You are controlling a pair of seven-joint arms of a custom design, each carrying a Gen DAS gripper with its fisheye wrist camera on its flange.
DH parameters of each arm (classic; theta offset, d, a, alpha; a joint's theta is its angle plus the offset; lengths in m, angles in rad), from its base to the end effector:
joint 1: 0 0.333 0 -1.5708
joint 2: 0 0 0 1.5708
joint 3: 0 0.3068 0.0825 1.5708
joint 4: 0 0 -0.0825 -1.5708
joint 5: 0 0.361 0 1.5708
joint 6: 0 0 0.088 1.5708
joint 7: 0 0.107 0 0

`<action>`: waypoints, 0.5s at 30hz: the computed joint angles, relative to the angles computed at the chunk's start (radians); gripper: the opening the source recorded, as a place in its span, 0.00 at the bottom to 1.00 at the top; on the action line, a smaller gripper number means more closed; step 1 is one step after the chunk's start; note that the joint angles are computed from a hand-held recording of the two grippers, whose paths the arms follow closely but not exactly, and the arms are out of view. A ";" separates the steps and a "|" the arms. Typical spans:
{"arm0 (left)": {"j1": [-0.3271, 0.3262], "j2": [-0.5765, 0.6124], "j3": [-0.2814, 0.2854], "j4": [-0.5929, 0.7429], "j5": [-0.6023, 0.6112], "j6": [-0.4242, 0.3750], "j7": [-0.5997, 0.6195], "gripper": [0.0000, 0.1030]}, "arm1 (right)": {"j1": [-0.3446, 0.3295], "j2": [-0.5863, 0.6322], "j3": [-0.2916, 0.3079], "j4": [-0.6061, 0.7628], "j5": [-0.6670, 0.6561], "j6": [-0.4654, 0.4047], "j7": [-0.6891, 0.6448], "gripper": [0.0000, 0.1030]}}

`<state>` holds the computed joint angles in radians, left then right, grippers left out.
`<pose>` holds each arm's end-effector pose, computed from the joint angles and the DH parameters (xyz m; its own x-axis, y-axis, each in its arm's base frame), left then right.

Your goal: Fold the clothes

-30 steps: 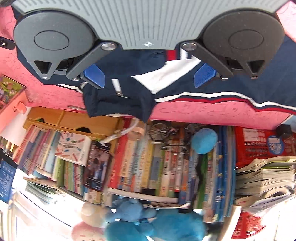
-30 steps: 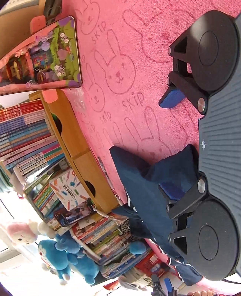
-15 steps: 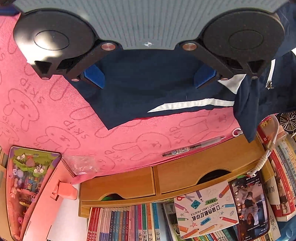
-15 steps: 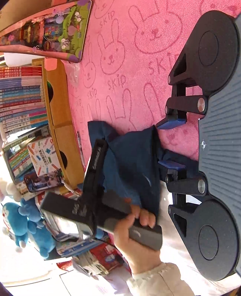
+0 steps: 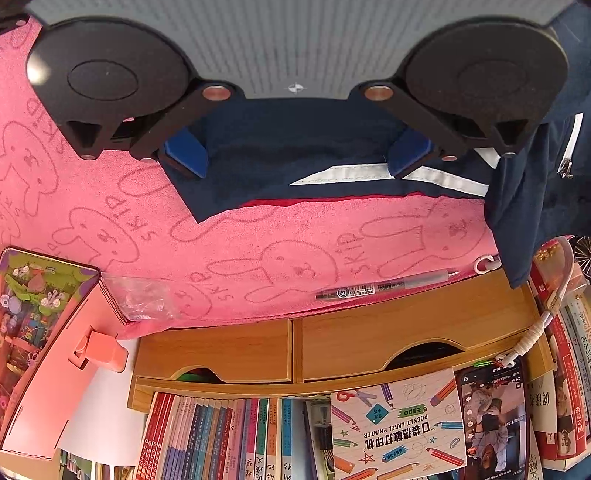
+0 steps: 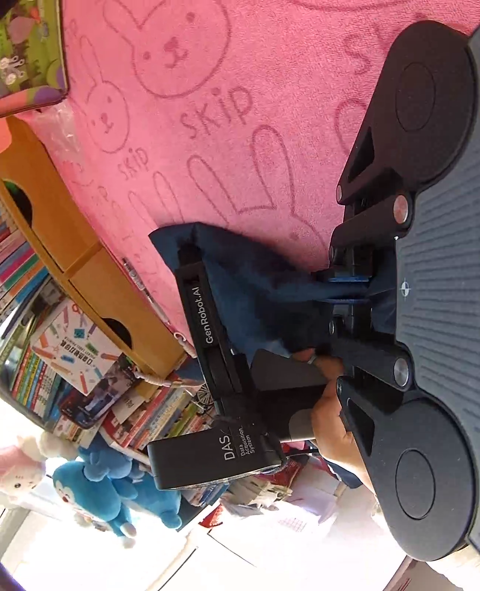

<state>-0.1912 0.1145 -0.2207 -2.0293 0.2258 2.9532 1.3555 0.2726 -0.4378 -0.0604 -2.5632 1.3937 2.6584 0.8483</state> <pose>0.5476 -0.2502 0.4924 -0.3751 -0.9270 -0.0085 -0.6325 0.2626 -0.7287 0.4099 0.0590 0.4576 0.0771 -0.6900 -0.7197 -0.8032 0.3847 -0.4549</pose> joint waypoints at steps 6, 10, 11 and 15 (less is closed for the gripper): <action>0.008 0.011 -0.009 0.010 -0.024 0.003 0.026 1.00 | -0.015 -0.086 -0.002 -0.074 -0.042 -0.022 0.086 0.06; 0.015 0.002 -0.019 0.020 -0.058 -0.044 0.063 1.00 | -0.004 -0.115 -0.007 -0.096 -0.057 -0.002 0.076 0.06; 0.023 -0.010 -0.029 0.029 -0.099 -0.094 0.102 1.00 | -0.003 -0.125 -0.015 -0.105 -0.054 -0.006 0.071 0.07; 0.038 -0.161 -0.013 -0.103 -0.360 -0.107 0.357 1.00 | -0.011 -0.201 -0.027 -0.164 -0.027 0.007 0.073 0.16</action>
<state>-0.1533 -0.0464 -0.2342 -2.1326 -0.1345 2.8463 1.7124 0.2617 -0.6383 -0.0870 -2.7275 1.3671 2.6649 0.9208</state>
